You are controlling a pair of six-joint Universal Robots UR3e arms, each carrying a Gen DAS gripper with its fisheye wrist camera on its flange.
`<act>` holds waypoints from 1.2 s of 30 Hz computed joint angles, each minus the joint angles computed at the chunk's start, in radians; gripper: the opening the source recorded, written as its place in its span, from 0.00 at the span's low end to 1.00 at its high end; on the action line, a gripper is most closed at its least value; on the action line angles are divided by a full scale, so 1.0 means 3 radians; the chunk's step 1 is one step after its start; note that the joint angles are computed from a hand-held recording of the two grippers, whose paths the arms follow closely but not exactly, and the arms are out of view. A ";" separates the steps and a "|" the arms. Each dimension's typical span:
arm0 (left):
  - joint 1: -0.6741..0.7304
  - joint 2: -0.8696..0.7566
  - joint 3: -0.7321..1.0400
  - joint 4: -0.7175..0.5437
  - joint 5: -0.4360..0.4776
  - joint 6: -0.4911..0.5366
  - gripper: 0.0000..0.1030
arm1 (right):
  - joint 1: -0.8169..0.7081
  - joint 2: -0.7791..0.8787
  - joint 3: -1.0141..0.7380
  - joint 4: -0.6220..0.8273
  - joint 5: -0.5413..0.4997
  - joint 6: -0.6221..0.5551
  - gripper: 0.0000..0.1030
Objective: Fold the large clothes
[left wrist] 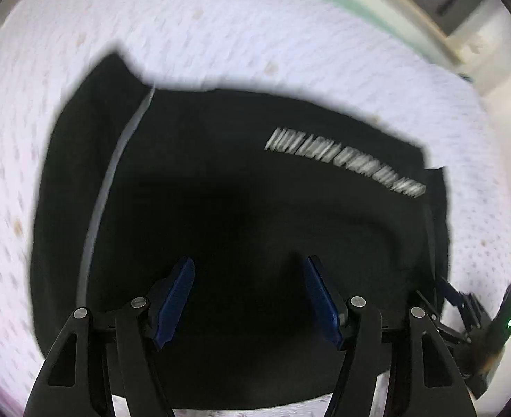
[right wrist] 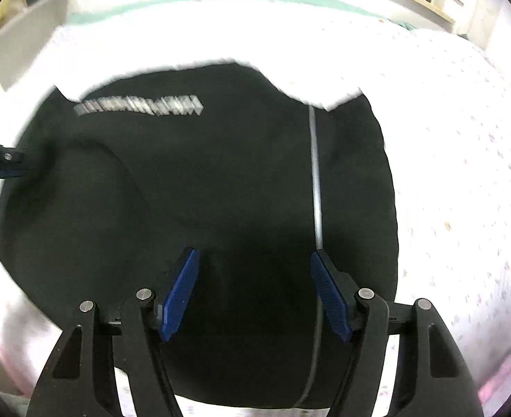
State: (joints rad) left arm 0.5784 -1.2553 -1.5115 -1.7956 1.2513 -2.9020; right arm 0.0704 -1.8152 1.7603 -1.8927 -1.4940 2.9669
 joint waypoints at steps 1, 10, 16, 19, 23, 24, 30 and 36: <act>-0.0022 -0.0005 -0.0214 0.0139 0.0040 -0.0019 0.65 | -0.0023 -0.0099 0.0250 -0.0169 -0.0003 -0.0034 0.69; 0.0150 0.0072 -0.0210 0.0195 -0.0126 0.0121 0.68 | -0.0320 -0.0216 0.0110 0.0118 0.0398 -0.0192 0.70; 0.0891 0.0082 0.0122 -0.0026 -0.0541 0.0781 0.68 | -0.0308 0.0712 -0.0832 -0.0214 0.0459 0.0077 0.69; 0.1152 -0.0161 -0.0167 0.0270 -0.0647 0.0873 0.68 | -0.0149 0.1421 -0.1256 -0.0098 0.0356 0.0237 0.67; 0.1378 -0.0435 -0.0325 0.0167 -0.0766 0.1252 0.68 | -0.0175 0.1685 -0.1425 0.0115 0.0448 0.0291 0.64; 0.1301 -0.0406 -0.0245 0.0143 -0.0681 0.1262 0.68 | -0.0180 0.1676 -0.1524 0.0251 0.0427 0.0270 0.61; 0.1812 -0.0158 0.0361 -0.1123 -0.0883 0.2139 0.68 | -0.0662 0.0789 -0.1444 0.1069 0.0839 -0.0452 0.56; 0.2614 0.0303 -0.0254 -0.1596 -0.0461 0.2858 0.68 | -0.0677 -0.0215 -0.0396 0.1270 0.0439 -0.0646 0.66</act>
